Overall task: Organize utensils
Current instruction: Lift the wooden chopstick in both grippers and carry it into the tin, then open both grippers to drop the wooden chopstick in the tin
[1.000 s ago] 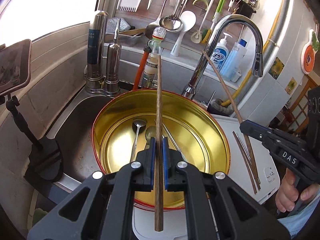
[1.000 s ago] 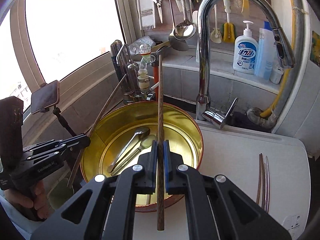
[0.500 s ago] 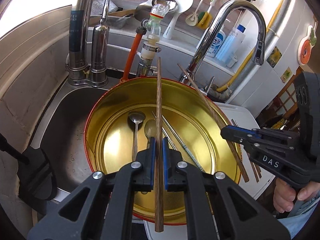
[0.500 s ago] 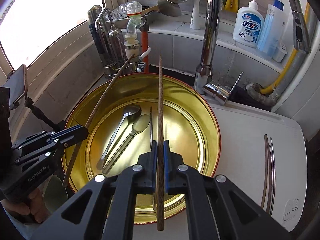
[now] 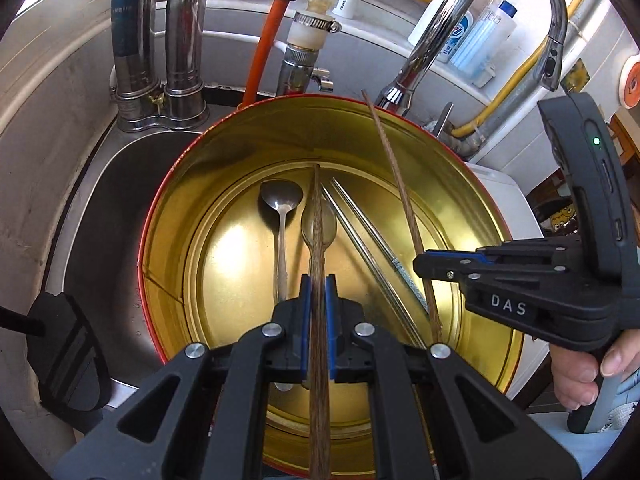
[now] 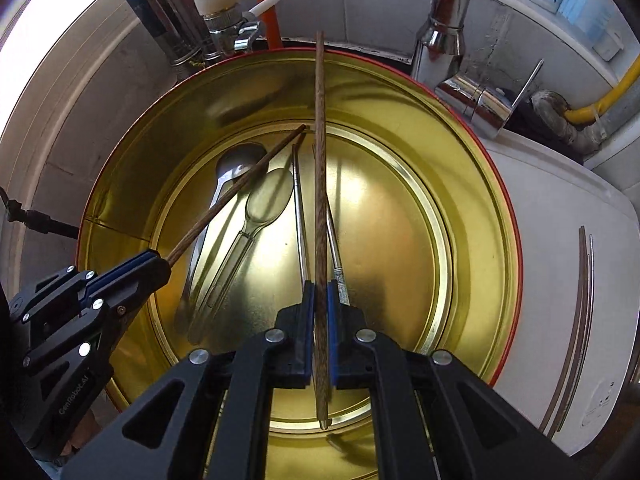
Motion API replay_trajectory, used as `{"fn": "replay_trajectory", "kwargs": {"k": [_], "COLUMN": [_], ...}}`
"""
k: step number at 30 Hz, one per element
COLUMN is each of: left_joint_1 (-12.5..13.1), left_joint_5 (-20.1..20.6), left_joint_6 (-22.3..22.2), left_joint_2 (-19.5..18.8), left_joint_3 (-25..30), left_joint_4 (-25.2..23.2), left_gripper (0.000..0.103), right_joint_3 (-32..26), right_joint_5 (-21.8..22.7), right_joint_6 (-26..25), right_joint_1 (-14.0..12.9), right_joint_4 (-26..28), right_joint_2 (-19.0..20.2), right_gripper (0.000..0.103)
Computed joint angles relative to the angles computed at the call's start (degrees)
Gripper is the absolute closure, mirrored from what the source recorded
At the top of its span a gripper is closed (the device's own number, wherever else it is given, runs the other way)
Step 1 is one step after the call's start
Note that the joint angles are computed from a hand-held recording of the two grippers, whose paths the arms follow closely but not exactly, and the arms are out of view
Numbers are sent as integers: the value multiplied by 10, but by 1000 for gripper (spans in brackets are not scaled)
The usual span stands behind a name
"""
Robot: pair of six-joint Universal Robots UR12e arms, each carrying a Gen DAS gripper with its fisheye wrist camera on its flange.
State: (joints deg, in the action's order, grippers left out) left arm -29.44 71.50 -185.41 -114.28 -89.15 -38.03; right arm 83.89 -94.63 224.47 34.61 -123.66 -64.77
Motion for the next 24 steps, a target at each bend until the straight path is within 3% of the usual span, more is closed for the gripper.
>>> {"fn": "replay_trajectory", "kwargs": {"k": [7,12,18,22,23,24], "left_joint_1": [-2,0,-3,-8,-10,-11], "left_joint_5": [6,15,19,44,55,61], "left_joint_6": [2,-12,-11,-7,-5,-4], "left_joint_2": [-4,-2,-5,-1,1,4], "left_joint_3": [5,0,2,0,-1,-4], "left_joint_4": [-1,18,17,22,24,30], "left_gripper": [96,96,96,93,85,76], "right_joint_3": [2,-7,-2,-9,-12,-15], "right_joint_5": [32,43,68,51,31,8], "right_joint_6": [-18,-63,-60,-69,-68,-68], "right_joint_1": [-2,-6,-9,-3,1,5], "right_joint_4": [-10,22,25,36,42,48], "right_joint_2": [-1,-1,0,0,-1,-2], "right_gripper": [96,96,96,95,83,61]}}
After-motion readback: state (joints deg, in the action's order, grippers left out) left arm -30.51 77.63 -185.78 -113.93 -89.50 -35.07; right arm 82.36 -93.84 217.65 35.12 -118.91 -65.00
